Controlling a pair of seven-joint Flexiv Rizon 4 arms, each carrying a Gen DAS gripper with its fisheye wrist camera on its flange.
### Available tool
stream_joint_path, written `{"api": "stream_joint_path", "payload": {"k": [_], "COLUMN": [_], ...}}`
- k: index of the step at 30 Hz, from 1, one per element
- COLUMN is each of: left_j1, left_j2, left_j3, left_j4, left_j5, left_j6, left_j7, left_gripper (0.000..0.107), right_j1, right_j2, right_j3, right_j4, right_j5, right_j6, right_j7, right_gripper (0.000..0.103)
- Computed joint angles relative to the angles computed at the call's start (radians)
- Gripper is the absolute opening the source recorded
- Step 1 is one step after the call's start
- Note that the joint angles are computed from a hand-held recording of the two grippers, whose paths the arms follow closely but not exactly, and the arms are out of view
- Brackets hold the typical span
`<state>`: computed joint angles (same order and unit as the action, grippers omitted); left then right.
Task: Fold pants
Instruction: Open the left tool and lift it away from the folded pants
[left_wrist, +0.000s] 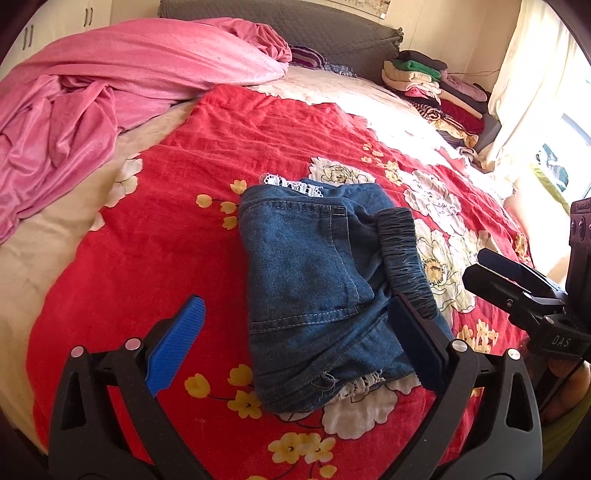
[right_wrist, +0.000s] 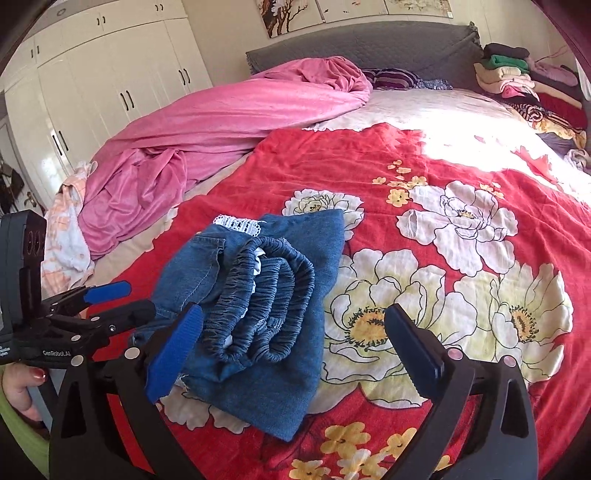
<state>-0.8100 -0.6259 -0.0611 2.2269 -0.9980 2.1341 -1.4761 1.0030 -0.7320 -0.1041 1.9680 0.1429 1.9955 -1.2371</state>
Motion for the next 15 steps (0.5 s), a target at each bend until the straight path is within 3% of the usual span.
{"api": "stream_joint_path", "payload": {"k": [15], "left_j1": [-0.044], "left_j2": [0.039], "left_j3": [-0.065], "left_j4": [0.062], "left_j5": [-0.096], "left_j6": [0.130], "left_j7": [0.000], "left_gripper": [0.093], "right_j1": [0.142], "right_j2": [0.055], "right_j3": [-0.089], "right_j4": [0.077], "right_j5": [0.154], "right_j6": [0.081], "right_j7": [-0.120], "right_gripper": [0.098]}}
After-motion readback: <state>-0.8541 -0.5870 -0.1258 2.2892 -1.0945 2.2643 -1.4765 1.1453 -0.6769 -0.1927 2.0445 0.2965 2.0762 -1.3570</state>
